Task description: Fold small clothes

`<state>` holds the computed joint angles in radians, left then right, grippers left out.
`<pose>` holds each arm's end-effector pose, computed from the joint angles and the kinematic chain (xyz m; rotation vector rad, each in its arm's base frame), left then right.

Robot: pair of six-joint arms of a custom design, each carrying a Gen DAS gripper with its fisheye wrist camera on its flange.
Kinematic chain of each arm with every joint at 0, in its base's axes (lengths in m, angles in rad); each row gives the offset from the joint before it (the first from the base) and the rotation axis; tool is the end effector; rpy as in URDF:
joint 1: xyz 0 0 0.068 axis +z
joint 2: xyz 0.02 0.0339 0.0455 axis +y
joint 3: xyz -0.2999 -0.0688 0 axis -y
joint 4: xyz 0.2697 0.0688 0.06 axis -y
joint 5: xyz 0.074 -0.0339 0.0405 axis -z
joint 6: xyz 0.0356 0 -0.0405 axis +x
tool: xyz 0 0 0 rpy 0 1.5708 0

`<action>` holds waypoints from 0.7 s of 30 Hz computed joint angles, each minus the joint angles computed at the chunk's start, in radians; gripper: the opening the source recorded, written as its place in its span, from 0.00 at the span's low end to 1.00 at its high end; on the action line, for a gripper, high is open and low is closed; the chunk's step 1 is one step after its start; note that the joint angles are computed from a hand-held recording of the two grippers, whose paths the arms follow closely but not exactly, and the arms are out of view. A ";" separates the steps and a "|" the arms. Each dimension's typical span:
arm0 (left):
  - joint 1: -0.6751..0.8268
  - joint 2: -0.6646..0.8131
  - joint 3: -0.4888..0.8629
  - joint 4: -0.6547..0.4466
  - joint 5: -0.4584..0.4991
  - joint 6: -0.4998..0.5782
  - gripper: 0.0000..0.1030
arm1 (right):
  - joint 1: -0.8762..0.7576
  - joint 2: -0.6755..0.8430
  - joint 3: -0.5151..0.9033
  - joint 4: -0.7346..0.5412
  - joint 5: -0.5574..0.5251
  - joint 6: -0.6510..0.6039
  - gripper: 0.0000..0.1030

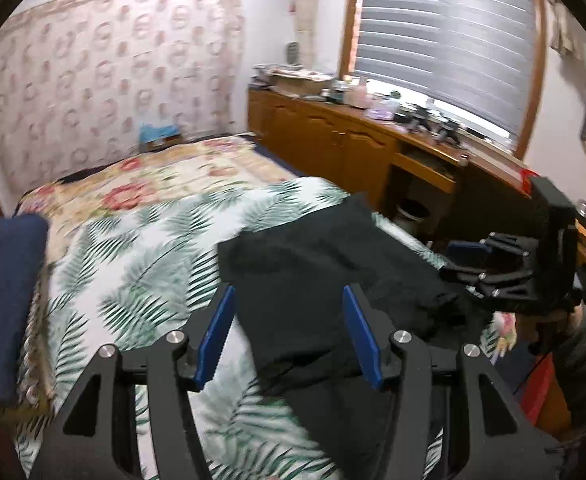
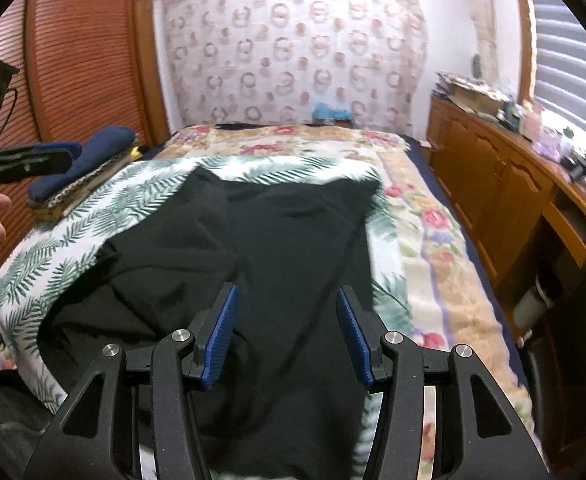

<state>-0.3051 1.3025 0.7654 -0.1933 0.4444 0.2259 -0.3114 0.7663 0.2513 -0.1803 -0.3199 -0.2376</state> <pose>0.2644 -0.0993 0.2454 0.8145 2.1245 -0.5511 0.1471 -0.0356 0.1718 -0.0856 2.2236 0.0631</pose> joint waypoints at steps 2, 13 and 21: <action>0.055 -0.006 -0.027 0.012 0.012 0.009 0.53 | 0.118 0.048 0.015 0.054 0.069 0.049 0.50; 0.269 -0.011 -0.112 0.068 0.080 0.042 0.54 | 0.568 0.468 0.194 0.257 0.264 0.153 0.50; 0.342 -0.006 -0.139 0.096 0.100 0.069 0.54 | 0.704 0.696 0.328 0.237 0.285 0.147 0.50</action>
